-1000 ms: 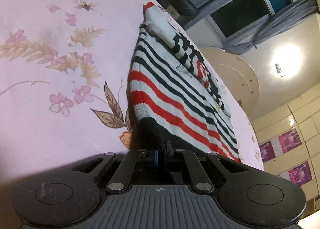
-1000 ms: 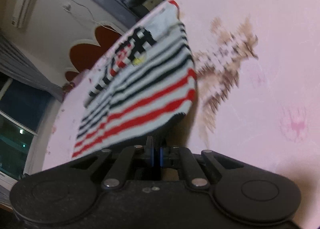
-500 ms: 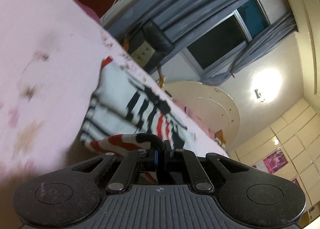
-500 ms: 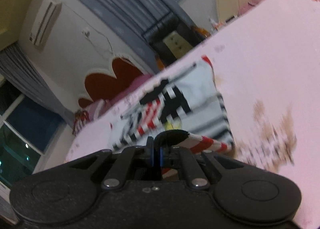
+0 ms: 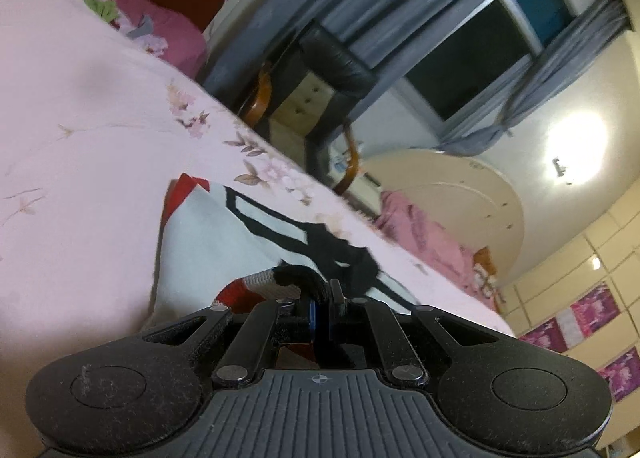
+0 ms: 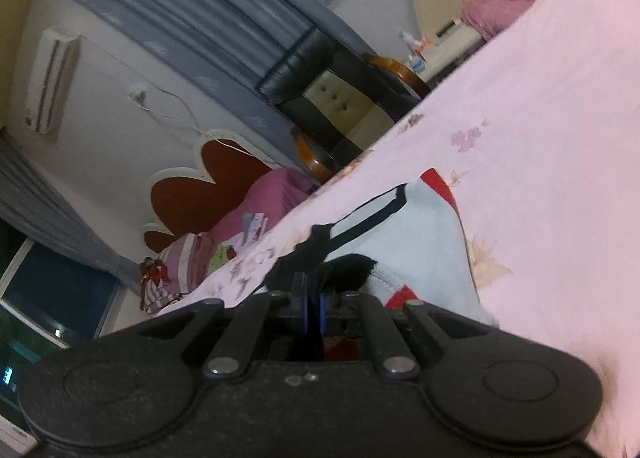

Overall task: Fold small clothes
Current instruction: 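Grasp the black hem with both tools and lift it toward the collar, then lay the hem over the collar with both tools and open them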

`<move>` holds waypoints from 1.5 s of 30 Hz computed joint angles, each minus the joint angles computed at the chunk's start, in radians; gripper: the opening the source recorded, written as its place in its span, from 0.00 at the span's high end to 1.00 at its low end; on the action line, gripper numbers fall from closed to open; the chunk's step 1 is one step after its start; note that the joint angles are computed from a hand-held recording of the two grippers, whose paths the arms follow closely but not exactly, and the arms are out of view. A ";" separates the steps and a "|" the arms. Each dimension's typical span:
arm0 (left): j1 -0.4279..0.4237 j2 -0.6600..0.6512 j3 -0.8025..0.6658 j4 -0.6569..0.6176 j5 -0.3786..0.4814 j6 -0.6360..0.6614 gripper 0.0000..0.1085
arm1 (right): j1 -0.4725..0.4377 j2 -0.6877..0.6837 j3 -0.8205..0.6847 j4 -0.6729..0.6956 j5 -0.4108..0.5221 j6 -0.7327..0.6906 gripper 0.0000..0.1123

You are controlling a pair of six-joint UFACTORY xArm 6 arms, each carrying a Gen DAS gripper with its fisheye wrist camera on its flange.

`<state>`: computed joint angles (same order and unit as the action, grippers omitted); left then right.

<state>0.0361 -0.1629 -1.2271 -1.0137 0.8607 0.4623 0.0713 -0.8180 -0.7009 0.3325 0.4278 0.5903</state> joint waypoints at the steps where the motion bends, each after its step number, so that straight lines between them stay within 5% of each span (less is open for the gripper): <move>1: -0.017 0.044 -0.027 0.016 -0.021 -0.011 0.95 | -0.015 0.045 -0.010 0.067 -0.017 -0.062 0.94; 6: -0.072 0.219 -0.133 0.053 -0.093 -0.044 0.95 | -0.060 0.256 -0.065 0.402 -0.069 -0.357 0.94; 11: -0.083 0.319 -0.186 -0.121 -0.116 0.051 0.95 | -0.074 0.414 -0.137 0.630 -0.076 -0.626 0.90; 12: -0.088 0.329 -0.190 -0.135 -0.131 0.066 0.83 | -0.068 0.433 -0.145 0.661 -0.099 -0.672 0.88; 13: -0.094 0.341 -0.195 -0.150 -0.147 0.085 0.49 | -0.062 0.447 -0.151 0.723 -0.116 -0.737 0.83; 15: -0.128 0.332 -0.167 -0.191 -0.269 0.148 0.06 | -0.054 0.458 -0.159 0.809 -0.137 -0.833 0.77; 20: -0.137 0.364 -0.201 -0.189 -0.311 0.180 0.06 | -0.026 0.464 -0.178 0.930 -0.213 -1.006 0.54; 22: -0.142 0.380 -0.229 -0.090 -0.297 0.174 0.21 | -0.015 0.455 -0.181 0.869 -0.261 -0.984 0.51; 25: -0.160 0.402 -0.271 0.081 -0.273 0.170 0.37 | -0.029 0.436 -0.173 0.581 -0.256 -0.791 0.52; 29: -0.222 0.407 -0.268 0.415 -0.329 0.130 0.49 | -0.055 0.486 -0.225 0.162 -0.127 -0.637 0.59; 32: -0.261 0.386 -0.222 0.537 -0.407 0.138 0.70 | -0.044 0.527 -0.276 -0.152 -0.027 -0.501 0.64; 33: -0.266 0.381 -0.210 0.555 -0.432 0.131 0.84 | -0.031 0.525 -0.274 -0.256 -0.028 -0.435 0.67; 36: -0.268 0.369 -0.188 0.518 -0.480 0.134 0.94 | -0.002 0.536 -0.287 -0.458 -0.023 -0.320 0.95; 42: -0.288 0.323 -0.136 0.246 -0.649 0.303 0.96 | -0.036 0.508 -0.248 -0.705 -0.174 -0.074 0.95; 45: -0.281 0.362 -0.173 0.321 -0.657 0.224 0.96 | -0.060 0.520 -0.255 -0.824 -0.220 0.050 0.95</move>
